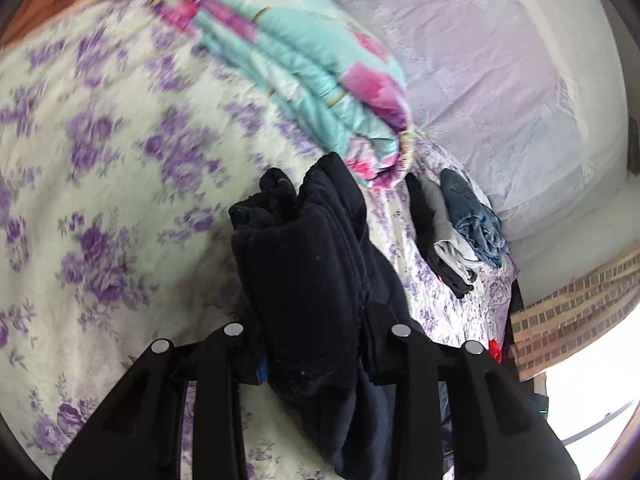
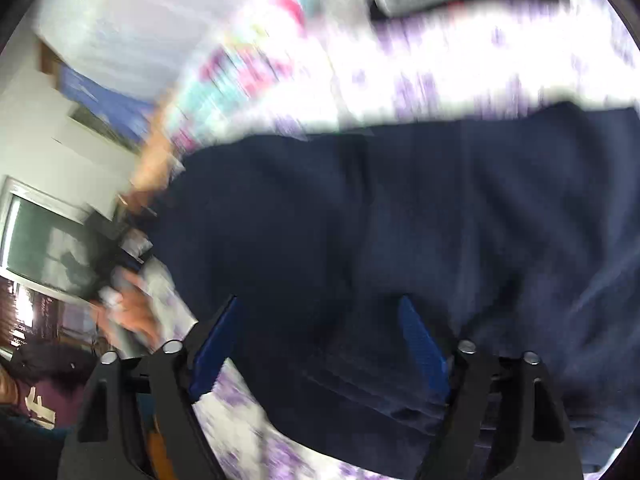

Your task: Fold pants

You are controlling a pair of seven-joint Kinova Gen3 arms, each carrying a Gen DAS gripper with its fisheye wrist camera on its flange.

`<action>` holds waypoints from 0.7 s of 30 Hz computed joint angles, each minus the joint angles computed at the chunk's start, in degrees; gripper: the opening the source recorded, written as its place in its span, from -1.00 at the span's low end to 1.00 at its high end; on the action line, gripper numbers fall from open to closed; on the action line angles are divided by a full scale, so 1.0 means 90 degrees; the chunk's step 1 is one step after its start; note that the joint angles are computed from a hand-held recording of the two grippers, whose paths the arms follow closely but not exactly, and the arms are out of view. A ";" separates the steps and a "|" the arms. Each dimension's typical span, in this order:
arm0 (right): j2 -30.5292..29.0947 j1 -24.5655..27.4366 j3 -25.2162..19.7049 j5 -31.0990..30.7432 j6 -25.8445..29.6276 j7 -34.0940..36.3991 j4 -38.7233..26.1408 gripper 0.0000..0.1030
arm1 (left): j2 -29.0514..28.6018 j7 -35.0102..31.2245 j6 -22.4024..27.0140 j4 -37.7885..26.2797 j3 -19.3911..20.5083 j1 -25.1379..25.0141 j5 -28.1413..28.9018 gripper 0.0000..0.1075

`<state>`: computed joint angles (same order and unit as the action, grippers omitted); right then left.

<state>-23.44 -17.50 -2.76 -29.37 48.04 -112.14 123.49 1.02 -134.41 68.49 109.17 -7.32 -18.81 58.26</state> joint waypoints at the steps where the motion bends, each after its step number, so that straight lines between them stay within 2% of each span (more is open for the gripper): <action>1: 0.0096 -0.0015 0.0036 0.0003 0.0083 0.0225 -0.0070 0.61 | -0.0120 -0.0025 -0.0035 -0.0028 0.0033 0.0038 -0.0023 -0.41; 3: -0.0023 0.0153 0.0047 -0.0240 0.0098 0.0426 -0.0054 0.61 | -0.0334 -0.0057 -0.0078 -0.0101 0.0054 0.0140 -0.0086 -0.42; 4: -0.0141 0.0100 0.0224 -0.0499 -0.0049 0.0582 0.0045 0.61 | -0.0437 -0.0074 -0.0109 -0.0129 0.0057 0.0204 -0.0111 -0.42; 7: -0.0313 -0.0654 0.1071 -0.1276 -0.0687 0.1228 0.0469 0.68 | -0.0749 -0.0060 -0.0243 -0.0172 0.0046 0.0433 -0.0192 -0.42; 9: 0.0064 -0.1172 0.1596 -0.1776 -0.0663 0.1556 0.0751 0.77 | -0.0986 -0.0013 -0.0369 -0.0179 0.0049 0.0622 -0.0265 -0.42; 11: 0.0169 -0.1266 0.1710 -0.1948 -0.0593 0.2069 0.0730 0.73 | -0.1184 0.0130 -0.0510 -0.0213 0.0081 0.0843 -0.0390 -0.42; 13: -0.0163 -0.0887 0.1722 -0.1948 -0.0257 0.2276 0.0719 0.74 | -0.1464 0.0242 -0.0734 -0.0213 0.0187 0.1102 -0.0546 -0.42; 15: -0.0752 -0.0298 0.1970 -0.1893 0.0243 0.2463 0.0735 0.75 | -0.1758 0.0459 -0.0917 -0.0291 0.0378 0.1383 -0.0735 -0.42; 17: -0.1342 0.0292 0.2545 -0.1615 0.0761 0.2610 0.0784 0.76 | -0.2031 0.0731 -0.1131 -0.0377 0.0705 0.1647 -0.0990 -0.42; 21: -0.2519 0.1460 0.3725 -0.0779 0.1708 0.2114 0.0786 0.80 | -0.2386 0.1446 -0.1604 -0.0614 0.1798 0.2175 -0.1690 -0.42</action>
